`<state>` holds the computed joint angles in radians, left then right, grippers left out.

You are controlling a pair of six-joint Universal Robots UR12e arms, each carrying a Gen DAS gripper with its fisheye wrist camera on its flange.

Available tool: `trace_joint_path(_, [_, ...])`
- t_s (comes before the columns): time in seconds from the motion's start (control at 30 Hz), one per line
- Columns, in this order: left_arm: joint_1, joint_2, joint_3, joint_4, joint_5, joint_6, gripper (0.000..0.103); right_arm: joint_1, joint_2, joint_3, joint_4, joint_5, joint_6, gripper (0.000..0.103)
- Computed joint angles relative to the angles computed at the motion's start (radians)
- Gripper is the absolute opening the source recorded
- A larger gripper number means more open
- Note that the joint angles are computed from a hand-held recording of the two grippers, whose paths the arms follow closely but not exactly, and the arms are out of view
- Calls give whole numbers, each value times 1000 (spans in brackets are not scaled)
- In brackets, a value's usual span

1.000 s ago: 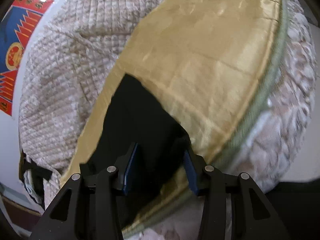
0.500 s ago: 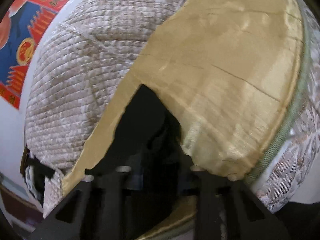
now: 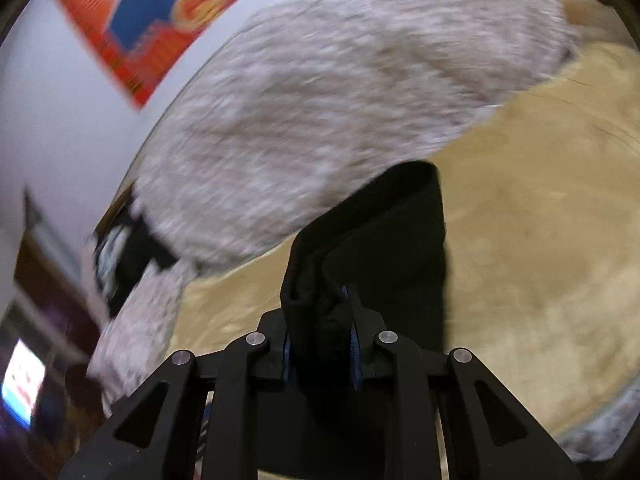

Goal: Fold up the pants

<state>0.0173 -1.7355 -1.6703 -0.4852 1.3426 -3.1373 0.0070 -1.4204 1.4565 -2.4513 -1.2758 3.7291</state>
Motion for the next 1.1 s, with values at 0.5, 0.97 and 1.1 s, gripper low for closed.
trace_joint_path(0.5, [43, 5, 0, 7, 29, -97, 49, 146, 122, -100, 251, 111, -283, 21])
trace_joint_path(0.97, [42, 5, -1, 8, 34, -92, 49, 172, 111, -74, 240, 118, -409, 50])
trace_joint_path(1.1, [44, 6, -3, 9, 32, -94, 49, 156, 89, -56, 222, 229, -468, 51])
